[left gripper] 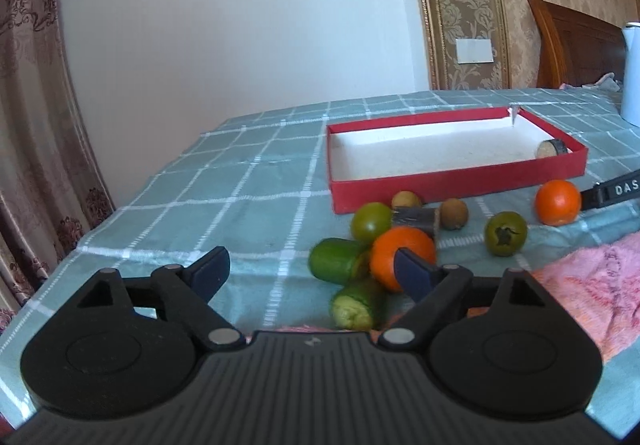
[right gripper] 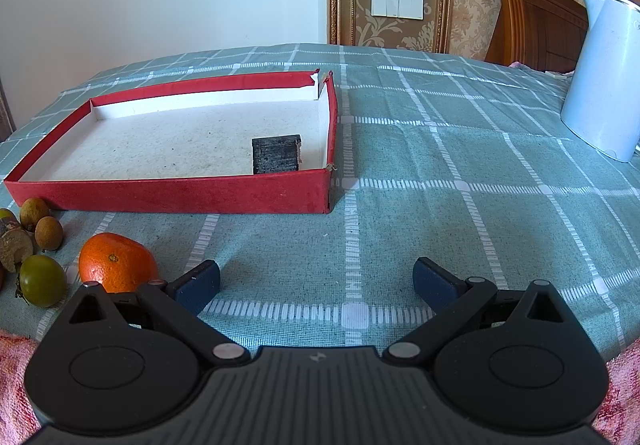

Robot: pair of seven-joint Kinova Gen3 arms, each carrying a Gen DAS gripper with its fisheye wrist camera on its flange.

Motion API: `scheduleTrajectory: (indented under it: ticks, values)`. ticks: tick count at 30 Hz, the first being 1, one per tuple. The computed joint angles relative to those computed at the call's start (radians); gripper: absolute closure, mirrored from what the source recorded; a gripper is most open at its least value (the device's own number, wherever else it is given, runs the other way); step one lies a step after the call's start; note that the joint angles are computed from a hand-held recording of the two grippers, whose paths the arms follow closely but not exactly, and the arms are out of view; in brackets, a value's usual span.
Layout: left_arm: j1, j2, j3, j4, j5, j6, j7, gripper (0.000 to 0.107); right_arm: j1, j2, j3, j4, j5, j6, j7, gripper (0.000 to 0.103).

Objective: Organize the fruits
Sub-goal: 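Reach the left tool to the small green cucumber piece and close it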

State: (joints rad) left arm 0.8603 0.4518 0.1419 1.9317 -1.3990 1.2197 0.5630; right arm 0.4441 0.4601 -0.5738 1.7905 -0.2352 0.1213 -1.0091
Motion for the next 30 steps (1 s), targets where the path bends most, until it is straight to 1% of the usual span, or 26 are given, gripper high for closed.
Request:
scheduleTrajectory:
  ticks: [4, 6, 8, 9, 10, 11, 13, 14, 15, 16, 17, 20, 22, 24, 27, 28, 30]
  values:
    - [-0.027, -0.042, 0.017, 0.034, 0.01, -0.069, -0.038, 0.019, 0.001, 0.0, -0.001, 0.0, 0.001, 0.0, -0.001, 0.0]
    - [-0.026, -0.05, 0.021, 0.049, -0.005, -0.089, -0.033, 0.019, 0.001, 0.0, -0.001, 0.0, 0.002, 0.0, -0.001, 0.0]
    - [-0.037, -0.059, 0.026, 0.062, -0.017, -0.126, -0.031, 0.022, 0.001, 0.001, -0.001, 0.0, 0.002, 0.0, -0.002, 0.0]
    - [-0.043, -0.061, 0.028, 0.064, -0.016, -0.141, -0.034, 0.026, 0.001, 0.0, -0.001, 0.002, 0.002, -0.002, -0.002, 0.0]
    - [-0.053, -0.063, 0.03, 0.063, -0.01, -0.16, -0.041, 0.035, 0.002, 0.001, -0.002, 0.0, 0.003, 0.0, -0.002, 0.0]
    - [-0.062, -0.067, 0.03, 0.062, -0.003, -0.179, -0.047, 0.04, 0.002, 0.0, -0.002, 0.001, 0.003, -0.001, -0.002, 0.0]
    - [-0.084, -0.081, 0.026, 0.068, 0.003, -0.232, -0.042, 0.06, 0.002, 0.001, -0.002, 0.0, 0.004, 0.0, -0.002, 0.0]
    - [-0.097, -0.095, 0.022, 0.082, -0.01, -0.273, -0.021, 0.064, 0.002, 0.001, -0.002, 0.0, 0.004, 0.0, -0.002, 0.0]
    - [-0.106, -0.106, 0.019, 0.095, -0.024, -0.303, 0.003, 0.072, 0.001, 0.0, -0.001, 0.001, 0.004, -0.002, -0.004, 0.0]
    - [-0.119, -0.113, 0.024, 0.103, -0.036, -0.323, 0.021, 0.074, 0.0, 0.001, 0.0, 0.0, 0.004, -0.001, -0.004, 0.0]
    - [-0.117, -0.112, 0.019, 0.101, -0.036, -0.326, 0.023, 0.075, 0.0, 0.0, 0.0, 0.001, 0.004, -0.002, -0.005, 0.0]
    - [-0.108, -0.092, 0.021, 0.089, -0.032, -0.301, 0.009, 0.075, 0.0, 0.001, -0.001, 0.0, 0.005, -0.001, -0.005, 0.0]
    - [-0.087, -0.072, 0.017, 0.086, -0.048, -0.265, 0.029, 0.075, 0.0, 0.001, -0.001, 0.0, 0.006, -0.002, -0.006, 0.0]
    - [-0.078, -0.061, 0.015, 0.086, -0.057, -0.25, 0.057, 0.076, 0.0, 0.001, -0.001, 0.001, 0.006, -0.003, -0.007, 0.0]
    - [-0.075, -0.06, 0.016, 0.097, -0.073, -0.245, 0.102, 0.078, 0.001, 0.001, -0.001, 0.0, 0.007, -0.002, -0.007, 0.0]
    - [-0.075, -0.059, 0.018, 0.094, -0.067, -0.239, 0.102, 0.08, 0.001, 0.001, -0.001, 0.0, 0.008, -0.002, -0.007, 0.0]
    - [-0.082, -0.063, 0.021, 0.091, -0.06, -0.246, 0.097, 0.08, 0.001, 0.001, -0.001, -0.001, 0.008, -0.002, -0.007, 0.0]
